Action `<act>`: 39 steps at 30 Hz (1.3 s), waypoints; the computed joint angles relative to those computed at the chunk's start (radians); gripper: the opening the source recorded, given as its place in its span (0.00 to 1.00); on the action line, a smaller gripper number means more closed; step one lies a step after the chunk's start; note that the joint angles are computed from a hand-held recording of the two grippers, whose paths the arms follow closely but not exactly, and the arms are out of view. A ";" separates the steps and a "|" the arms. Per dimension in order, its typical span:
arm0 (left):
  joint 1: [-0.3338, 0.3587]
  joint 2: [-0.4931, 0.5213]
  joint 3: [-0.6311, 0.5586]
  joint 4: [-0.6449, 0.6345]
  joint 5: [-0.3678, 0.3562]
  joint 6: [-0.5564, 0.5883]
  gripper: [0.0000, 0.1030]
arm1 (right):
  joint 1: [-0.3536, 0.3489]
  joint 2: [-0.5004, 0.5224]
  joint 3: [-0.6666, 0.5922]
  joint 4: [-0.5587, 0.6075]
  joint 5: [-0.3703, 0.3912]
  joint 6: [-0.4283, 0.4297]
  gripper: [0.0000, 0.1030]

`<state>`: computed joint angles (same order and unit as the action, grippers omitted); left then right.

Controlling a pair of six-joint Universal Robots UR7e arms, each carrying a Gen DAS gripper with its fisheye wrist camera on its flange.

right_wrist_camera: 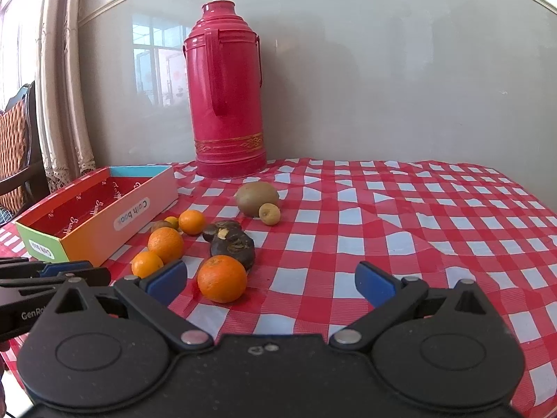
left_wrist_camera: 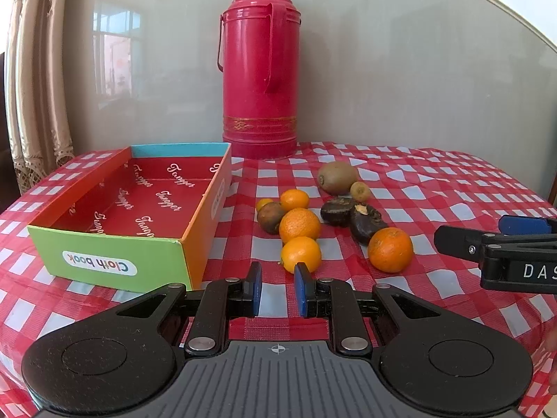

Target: Organize fruits

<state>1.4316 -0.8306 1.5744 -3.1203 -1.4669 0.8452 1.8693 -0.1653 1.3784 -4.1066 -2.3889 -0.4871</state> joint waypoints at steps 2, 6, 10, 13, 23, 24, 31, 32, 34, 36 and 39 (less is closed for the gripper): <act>-0.001 0.003 -0.005 0.016 0.002 0.003 0.20 | 0.000 0.000 0.000 -0.001 0.000 0.001 0.95; -0.008 0.028 -0.023 0.026 0.015 -0.006 0.71 | -0.003 0.002 -0.006 -0.003 -0.006 0.000 0.95; -0.017 0.066 -0.049 -0.001 -0.005 0.009 0.82 | -0.007 0.006 -0.022 0.005 -0.036 -0.001 0.95; -0.025 0.094 -0.087 0.046 0.023 -0.009 0.82 | -0.013 0.001 -0.019 0.015 -0.043 0.017 0.95; -0.023 0.092 -0.101 0.035 0.010 -0.027 0.34 | -0.019 0.003 -0.033 0.041 -0.046 0.040 0.95; -0.019 0.082 -0.092 0.010 -0.005 -0.028 0.34 | -0.018 0.005 -0.036 0.046 -0.043 0.041 0.95; 0.019 0.072 -0.121 -0.153 -0.056 -0.026 0.32 | -0.004 0.037 -0.087 0.097 -0.014 0.031 0.95; 0.024 0.076 -0.137 -0.150 -0.047 -0.031 0.32 | -0.003 0.041 -0.095 0.108 -0.008 0.031 0.95; 0.035 0.089 -0.176 -0.129 -0.017 -0.043 0.32 | 0.001 0.053 -0.115 0.136 0.000 0.031 0.95; 0.042 0.098 -0.208 -0.098 0.002 -0.067 0.32 | 0.007 0.068 -0.141 0.161 0.000 0.018 0.95; 0.052 0.094 -0.214 -0.114 -0.011 -0.069 0.32 | 0.012 0.080 -0.158 0.177 0.011 0.001 0.95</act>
<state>1.4841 -0.7363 1.3602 -3.2340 -1.4776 0.7766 1.8817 -0.0856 1.2201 -3.9300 -2.3775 -0.4859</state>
